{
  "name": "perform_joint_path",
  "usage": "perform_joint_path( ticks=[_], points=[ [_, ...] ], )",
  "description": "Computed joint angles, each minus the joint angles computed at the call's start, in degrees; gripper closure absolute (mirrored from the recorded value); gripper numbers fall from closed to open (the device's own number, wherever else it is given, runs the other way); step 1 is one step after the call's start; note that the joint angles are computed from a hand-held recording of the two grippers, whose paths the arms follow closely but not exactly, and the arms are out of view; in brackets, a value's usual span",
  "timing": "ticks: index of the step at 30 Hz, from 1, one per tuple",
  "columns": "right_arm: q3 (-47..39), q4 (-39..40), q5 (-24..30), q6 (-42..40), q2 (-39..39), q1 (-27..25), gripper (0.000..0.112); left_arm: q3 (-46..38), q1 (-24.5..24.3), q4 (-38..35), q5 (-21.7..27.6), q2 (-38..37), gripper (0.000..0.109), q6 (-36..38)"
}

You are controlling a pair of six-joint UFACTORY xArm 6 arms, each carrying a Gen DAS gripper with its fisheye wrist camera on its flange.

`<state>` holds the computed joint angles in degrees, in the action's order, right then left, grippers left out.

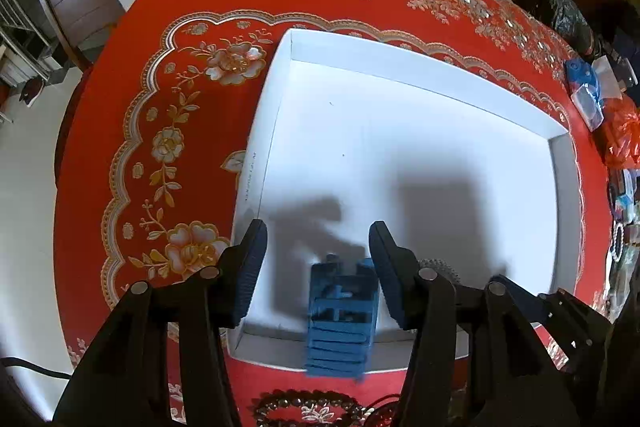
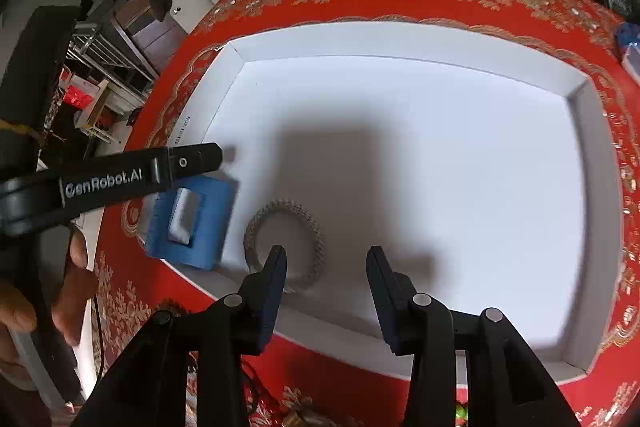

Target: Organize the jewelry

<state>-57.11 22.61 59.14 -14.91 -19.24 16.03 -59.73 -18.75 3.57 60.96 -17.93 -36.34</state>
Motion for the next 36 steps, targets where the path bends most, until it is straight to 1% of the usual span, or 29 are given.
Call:
perform_joint_path(
  ticks=[2,11,18,25,30,34,35,36],
  points=[
    [0.5,0.2,0.6,-0.4,-1.5,-0.7,0.073,0.7,-0.2,-0.1,0.2,-1.4,0.051,-0.6],
    [2.5,0.4,2.6,0.0,-6.2,-2.3,0.071,4.1,-2.2,2.5,3.0,-8.8,0.050,-3.6],
    [3.5,0.2,2.6,0.3,-9.8,-1.4,0.070,5.9,-5.4,6.4,5.5,-14.3,0.050,-8.1],
    [5.5,-0.3,3.0,1.0,-15.3,-0.7,0.069,7.4,-10.6,11.3,8.7,-19.1,0.050,-13.4],
    [7.7,-1.0,3.0,2.6,-19.6,0.1,0.068,8.7,-15.6,15.3,12.1,-22.7,0.050,-18.9],
    [9.8,-3.3,2.3,4.5,-23.5,1.1,0.068,9.3,-19.6,17.6,14.7,-25.2,0.050,-22.6],
    [10.3,-4.0,2.2,5.1,-24.4,1.3,0.066,9.4,-20.6,18.1,15.4,-25.6,0.050,-23.5],
    [11.0,-4.7,2.0,5.7,-25.6,1.5,0.061,9.5,-21.2,18.4,15.7,-25.9,0.050,-24.1]
  ],
)
